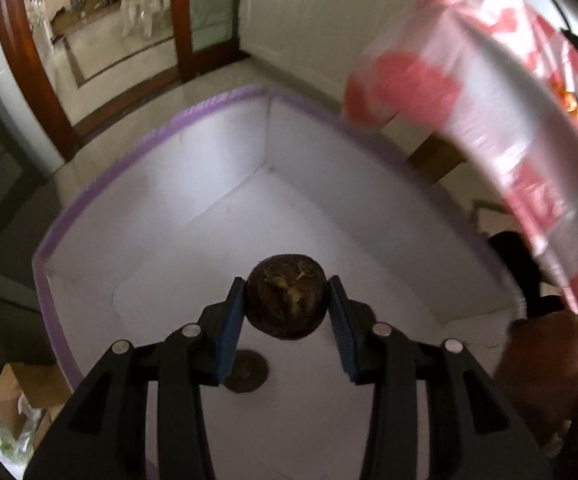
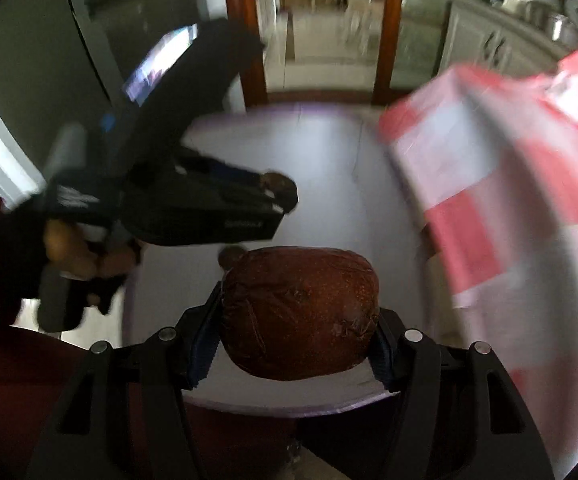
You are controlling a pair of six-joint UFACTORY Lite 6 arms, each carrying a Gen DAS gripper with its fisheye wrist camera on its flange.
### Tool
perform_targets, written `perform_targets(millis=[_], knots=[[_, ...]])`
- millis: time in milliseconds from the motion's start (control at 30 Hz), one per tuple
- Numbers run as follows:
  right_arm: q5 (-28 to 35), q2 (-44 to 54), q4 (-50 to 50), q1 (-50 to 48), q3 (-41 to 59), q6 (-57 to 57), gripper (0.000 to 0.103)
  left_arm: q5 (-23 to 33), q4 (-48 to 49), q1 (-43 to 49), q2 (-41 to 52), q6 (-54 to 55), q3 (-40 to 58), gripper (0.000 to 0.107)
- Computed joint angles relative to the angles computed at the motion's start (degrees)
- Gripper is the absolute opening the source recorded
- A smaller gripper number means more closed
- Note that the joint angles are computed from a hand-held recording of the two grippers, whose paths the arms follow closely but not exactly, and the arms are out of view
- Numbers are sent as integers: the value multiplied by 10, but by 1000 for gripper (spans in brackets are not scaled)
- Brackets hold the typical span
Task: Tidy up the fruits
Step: 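Carry both held fruits to the white box and open both tools, then move both tools back over the fruits on the table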
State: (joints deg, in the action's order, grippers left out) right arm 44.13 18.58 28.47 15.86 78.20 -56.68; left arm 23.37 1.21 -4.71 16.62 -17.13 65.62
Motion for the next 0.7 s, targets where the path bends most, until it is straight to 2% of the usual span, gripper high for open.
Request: perform_targets(millis=[100,200,467,500,567,600,633,667,700], knots=[[-11,60,-46,19,26,49,61,6,36,4,25,-37,-2,42],[-28,101,-86,37,39,80,61,9,16,19,45,-24,-3,42],[-57,129,-138,60,18,102,63,29,-77,67,75,50,19,43],[-57,131,-146,58,18,111,64,31,-83,68,75,49,18,45],[-59,127,-146,57,12,117,67,29,-99,77,72,58,15,62],[-59,119,-126,49,8,100,68,26,-106,82,70,63,12,68],[-61,108,-111,48,-1,90,78,22,-109,85,66,64,9,78],[-66,95,-97,47,-13,78,85,16,-112,87,59,64,3,83],[-71,81,-84,43,-25,64,85,11,-104,75,48,42,-9,84]])
